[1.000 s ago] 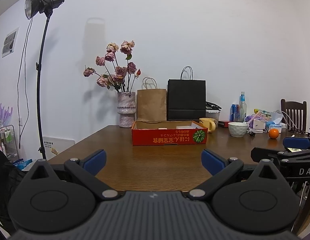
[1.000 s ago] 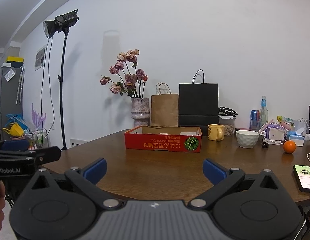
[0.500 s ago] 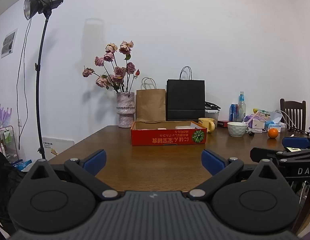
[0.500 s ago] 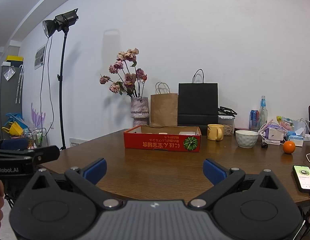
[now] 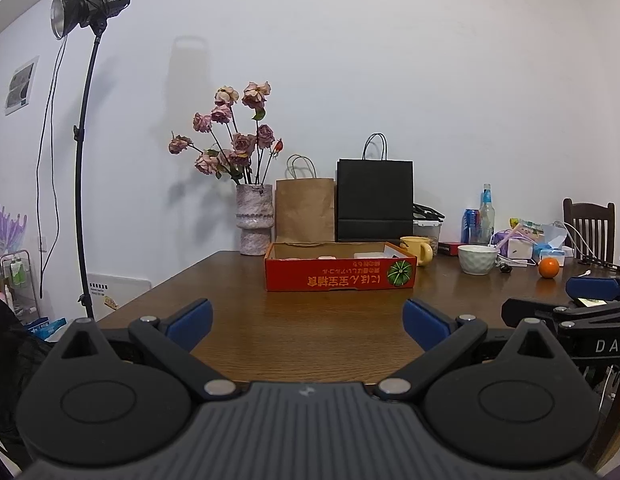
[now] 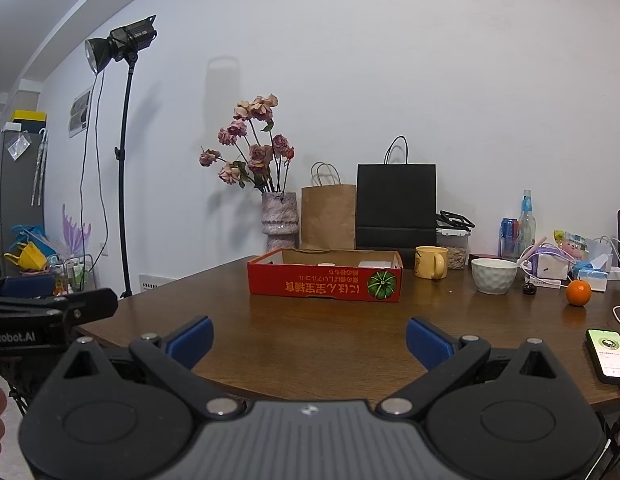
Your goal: Organize rigid objects
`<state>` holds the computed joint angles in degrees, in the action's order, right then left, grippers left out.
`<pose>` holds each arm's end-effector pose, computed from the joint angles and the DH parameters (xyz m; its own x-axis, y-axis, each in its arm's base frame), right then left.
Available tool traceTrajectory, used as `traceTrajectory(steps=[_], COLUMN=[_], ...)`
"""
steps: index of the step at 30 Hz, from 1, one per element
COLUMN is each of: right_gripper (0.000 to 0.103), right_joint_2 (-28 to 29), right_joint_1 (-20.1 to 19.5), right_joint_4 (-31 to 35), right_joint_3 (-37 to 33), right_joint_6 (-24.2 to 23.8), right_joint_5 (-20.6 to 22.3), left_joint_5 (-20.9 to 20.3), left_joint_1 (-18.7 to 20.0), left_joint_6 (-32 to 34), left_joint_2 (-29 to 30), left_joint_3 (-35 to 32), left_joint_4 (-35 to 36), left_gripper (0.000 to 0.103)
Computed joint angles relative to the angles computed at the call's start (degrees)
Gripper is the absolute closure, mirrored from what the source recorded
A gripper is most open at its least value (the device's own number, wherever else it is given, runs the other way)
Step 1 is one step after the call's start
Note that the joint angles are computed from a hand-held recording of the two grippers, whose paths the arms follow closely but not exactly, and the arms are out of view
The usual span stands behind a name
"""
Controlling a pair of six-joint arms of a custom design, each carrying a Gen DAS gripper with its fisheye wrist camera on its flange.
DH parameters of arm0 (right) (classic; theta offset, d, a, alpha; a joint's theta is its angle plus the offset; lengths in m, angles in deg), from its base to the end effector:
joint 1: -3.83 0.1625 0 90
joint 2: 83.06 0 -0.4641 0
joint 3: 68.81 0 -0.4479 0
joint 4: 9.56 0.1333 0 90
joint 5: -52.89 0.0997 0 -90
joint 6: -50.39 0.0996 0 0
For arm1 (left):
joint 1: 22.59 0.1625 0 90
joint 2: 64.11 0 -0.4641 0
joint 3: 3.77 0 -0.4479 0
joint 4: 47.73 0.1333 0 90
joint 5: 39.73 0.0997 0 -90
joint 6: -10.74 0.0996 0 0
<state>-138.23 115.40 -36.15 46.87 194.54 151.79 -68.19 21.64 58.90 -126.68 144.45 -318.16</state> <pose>0.2977 -0.4324 0.0159 -0.6628 -0.5016 0.5560 -0.7320 0.2778 -0.6220 -0.0514 -0.3583 0.2311 -0.6850 -0.2232 -0.6936 0.6755 0.1621 -0.7193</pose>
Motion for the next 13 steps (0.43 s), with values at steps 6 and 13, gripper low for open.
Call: traceTrajectory(steps=[6,13], right_gripper=[0.0,0.0], right_joint_2=[0.0,0.4], right_joint_1=[0.0,-0.2], right_joint_4=[0.2,0.7], right_joint_3=[0.0,-0.4], right_joint_6=[0.0,0.5], right_joint_5=[0.0,0.3], left_joint_5=[0.0,-0.9], left_joint_1=[-0.1,0.5], left_joint_6=[0.0,-3.4], left_joint_2=[0.4,-0.7], left_joint_3=[-0.1,0.9], left_joint_4=[-0.4,3.3], left_gripper=[0.0,0.0])
